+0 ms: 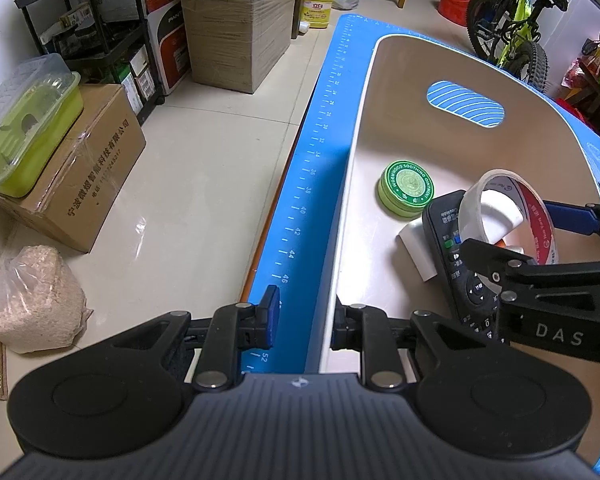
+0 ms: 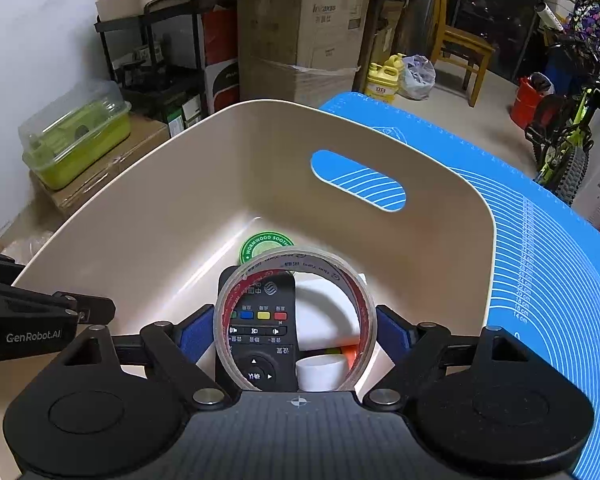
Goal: Organize rigid objects
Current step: 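Carry the tape roll over the basket with the right gripper, then lower the tape roll onto the remote and open the right gripper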
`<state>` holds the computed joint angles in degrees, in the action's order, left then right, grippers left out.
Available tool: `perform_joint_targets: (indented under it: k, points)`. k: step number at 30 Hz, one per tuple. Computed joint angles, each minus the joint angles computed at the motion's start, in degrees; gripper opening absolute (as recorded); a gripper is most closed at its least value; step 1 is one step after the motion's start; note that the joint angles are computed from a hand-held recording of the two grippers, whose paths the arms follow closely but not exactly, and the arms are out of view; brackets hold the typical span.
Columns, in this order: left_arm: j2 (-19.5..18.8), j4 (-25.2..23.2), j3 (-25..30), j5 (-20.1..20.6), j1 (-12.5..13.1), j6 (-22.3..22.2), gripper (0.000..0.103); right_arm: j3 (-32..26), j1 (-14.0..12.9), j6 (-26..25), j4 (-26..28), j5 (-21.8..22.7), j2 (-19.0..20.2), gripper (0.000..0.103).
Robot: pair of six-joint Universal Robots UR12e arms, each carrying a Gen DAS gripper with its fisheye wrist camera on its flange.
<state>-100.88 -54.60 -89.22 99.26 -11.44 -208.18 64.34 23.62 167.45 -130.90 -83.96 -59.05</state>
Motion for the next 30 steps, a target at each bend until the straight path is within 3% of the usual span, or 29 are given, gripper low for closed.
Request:
perform_joint_targets:
  k: [10,30]
  points:
    - [-0.1,-0.4,0.2,0.5,-0.2,0.0,0.026,0.0,0.0,-0.2,0.0,0.0,-0.1,0.088]
    - [0.0,-0.3,0.3,1.2,-0.2,0.5,0.026,4.2,-0.7,5.1,-8.1,3.4,-3.0,0.092]
